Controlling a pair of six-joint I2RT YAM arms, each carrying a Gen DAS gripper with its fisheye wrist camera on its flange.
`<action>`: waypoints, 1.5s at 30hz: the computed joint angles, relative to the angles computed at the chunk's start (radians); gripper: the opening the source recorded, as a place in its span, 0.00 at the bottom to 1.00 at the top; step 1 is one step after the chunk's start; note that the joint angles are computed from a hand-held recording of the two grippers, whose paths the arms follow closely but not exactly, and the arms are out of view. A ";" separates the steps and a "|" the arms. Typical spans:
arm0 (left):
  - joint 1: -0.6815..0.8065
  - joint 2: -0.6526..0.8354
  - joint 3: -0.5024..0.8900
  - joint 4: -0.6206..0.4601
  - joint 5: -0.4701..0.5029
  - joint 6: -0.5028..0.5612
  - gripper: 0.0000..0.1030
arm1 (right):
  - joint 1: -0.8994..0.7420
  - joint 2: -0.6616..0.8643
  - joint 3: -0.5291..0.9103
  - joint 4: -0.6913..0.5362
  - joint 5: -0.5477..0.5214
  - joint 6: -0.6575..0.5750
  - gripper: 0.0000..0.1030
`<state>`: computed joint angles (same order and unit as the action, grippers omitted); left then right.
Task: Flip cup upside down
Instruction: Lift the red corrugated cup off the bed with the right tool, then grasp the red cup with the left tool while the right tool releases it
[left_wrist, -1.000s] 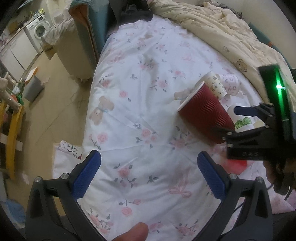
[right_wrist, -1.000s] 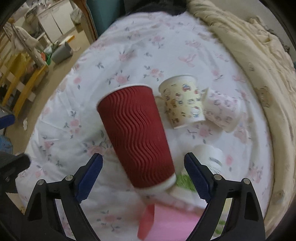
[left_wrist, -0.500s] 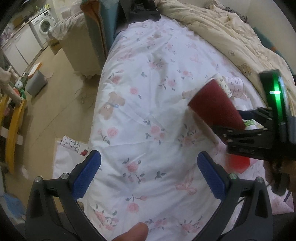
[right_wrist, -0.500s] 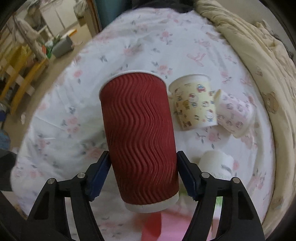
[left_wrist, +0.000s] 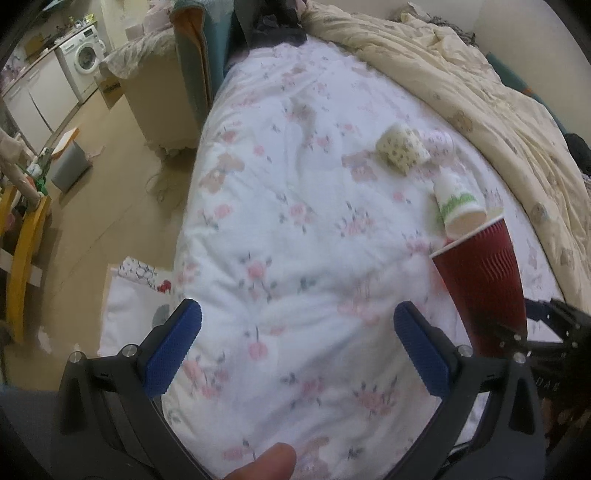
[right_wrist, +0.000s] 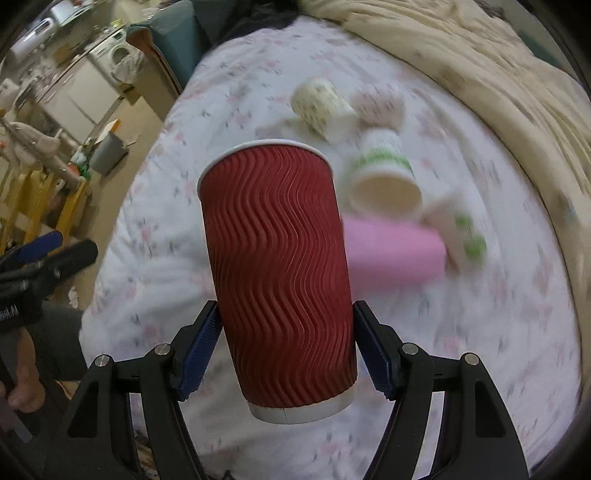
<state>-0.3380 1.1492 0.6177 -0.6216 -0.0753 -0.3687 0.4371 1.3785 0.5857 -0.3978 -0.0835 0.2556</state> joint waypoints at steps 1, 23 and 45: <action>-0.010 -0.015 -0.011 -0.006 0.003 -0.009 1.00 | 0.009 -0.033 -0.035 0.006 0.006 0.029 0.71; -0.152 -0.058 -0.093 0.034 -0.115 -0.137 1.00 | 0.094 -0.046 -0.337 0.335 -0.091 0.397 0.84; -0.290 -0.049 -0.022 -0.040 -0.159 -0.259 1.00 | -0.185 -0.757 -0.228 -0.340 0.012 0.048 0.87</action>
